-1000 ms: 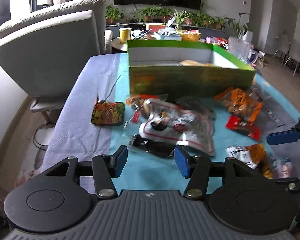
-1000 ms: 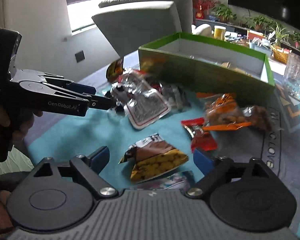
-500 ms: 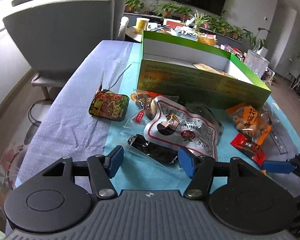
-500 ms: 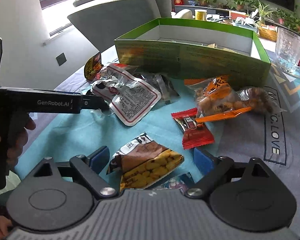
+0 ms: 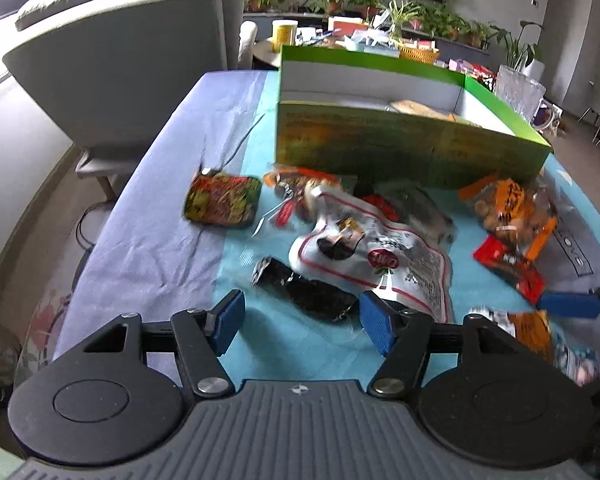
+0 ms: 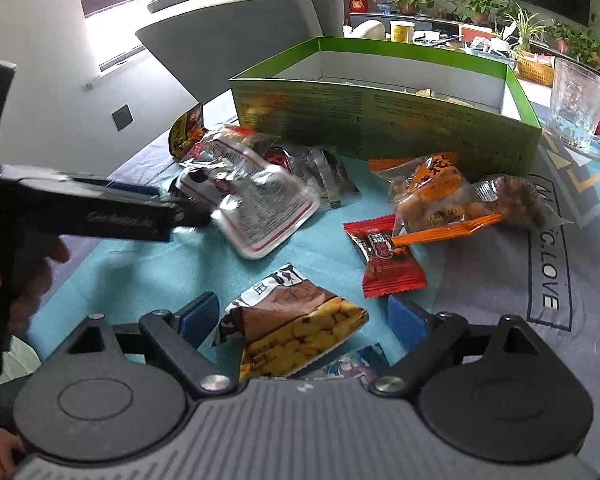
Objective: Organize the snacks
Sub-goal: 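Move both tools back toward the remaining snack pile, then grasp the clear dark-snack bag with the left tool while the right grasps a yellow cracker packet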
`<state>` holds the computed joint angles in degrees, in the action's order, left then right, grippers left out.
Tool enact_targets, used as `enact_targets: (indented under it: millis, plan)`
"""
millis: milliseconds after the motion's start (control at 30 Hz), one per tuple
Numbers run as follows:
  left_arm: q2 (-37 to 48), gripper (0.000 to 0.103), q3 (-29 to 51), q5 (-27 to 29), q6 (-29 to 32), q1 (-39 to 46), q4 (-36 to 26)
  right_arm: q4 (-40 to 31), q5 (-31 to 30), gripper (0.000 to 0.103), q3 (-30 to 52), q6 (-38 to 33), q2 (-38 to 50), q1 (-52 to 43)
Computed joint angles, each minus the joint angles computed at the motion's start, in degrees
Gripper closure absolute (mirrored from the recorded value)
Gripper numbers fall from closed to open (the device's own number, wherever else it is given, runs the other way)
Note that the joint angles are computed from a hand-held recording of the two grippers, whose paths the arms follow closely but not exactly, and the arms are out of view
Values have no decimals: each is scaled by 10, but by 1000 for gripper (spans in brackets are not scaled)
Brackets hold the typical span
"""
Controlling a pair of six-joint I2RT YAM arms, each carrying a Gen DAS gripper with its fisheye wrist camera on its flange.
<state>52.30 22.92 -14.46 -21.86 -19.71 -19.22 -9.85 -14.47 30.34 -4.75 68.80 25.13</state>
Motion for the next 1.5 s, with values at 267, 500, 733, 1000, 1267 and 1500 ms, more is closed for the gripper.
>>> enact_targets:
  millis: [267, 500, 733, 1000, 1267, 1500]
  plan:
    - [-103, 43, -12, -14, 2, 34, -119, 9, 2, 11, -4, -5, 1, 0]
    - [-140, 43, -13, 21, -13, 35, -90, 0, 4, 11, -4, -5, -3, 1]
    - [-30, 43, -3, -18, -11, 4, -42, -7, 8, 11, -3, -15, -7, 11]
    - [-72, 44, -22, -2, 30, 39, -57, 12, 28, 11, -15, -31, -6, 26]
    - [-21, 43, -22, -29, 39, 27, 0, 26, 50, 12, -25, -31, -11, 41]
    - [-64, 80, -39, 6, 53, 42, 10, 34, 76, 30, -34, -17, -32, 57]
